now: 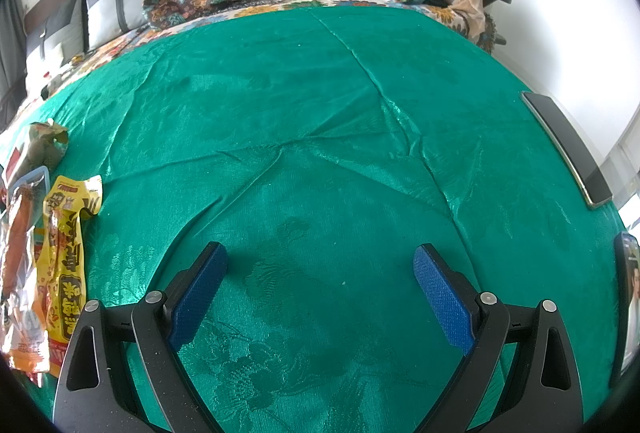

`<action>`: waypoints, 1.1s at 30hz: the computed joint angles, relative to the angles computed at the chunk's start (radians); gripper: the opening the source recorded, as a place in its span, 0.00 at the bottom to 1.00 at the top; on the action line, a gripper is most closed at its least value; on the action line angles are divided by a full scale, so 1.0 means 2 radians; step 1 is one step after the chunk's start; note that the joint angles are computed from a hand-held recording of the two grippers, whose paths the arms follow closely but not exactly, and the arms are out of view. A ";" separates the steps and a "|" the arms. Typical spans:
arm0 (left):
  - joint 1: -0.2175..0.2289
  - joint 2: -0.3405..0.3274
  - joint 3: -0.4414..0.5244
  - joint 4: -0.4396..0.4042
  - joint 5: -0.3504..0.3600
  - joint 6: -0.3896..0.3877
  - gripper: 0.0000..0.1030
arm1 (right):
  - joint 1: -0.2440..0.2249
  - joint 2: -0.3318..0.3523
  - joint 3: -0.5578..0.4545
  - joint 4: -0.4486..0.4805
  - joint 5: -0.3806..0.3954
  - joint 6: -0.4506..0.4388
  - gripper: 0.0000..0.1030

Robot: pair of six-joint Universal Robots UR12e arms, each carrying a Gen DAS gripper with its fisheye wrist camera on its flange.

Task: Organize snacks

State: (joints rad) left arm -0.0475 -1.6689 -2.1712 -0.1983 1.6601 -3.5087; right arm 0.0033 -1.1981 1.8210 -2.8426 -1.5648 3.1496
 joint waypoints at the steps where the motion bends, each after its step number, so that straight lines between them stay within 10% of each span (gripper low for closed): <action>1: 0.000 0.000 0.000 0.000 0.000 0.000 1.00 | 0.000 0.000 0.000 0.000 -0.001 0.000 0.94; 27: 0.000 0.000 -0.001 0.002 -0.001 -0.001 1.00 | 0.001 -0.001 0.001 0.000 -0.003 0.000 0.94; 33: 0.016 0.027 -0.005 -0.053 -0.054 0.013 1.00 | 0.001 -0.001 0.002 -0.001 -0.003 0.000 0.94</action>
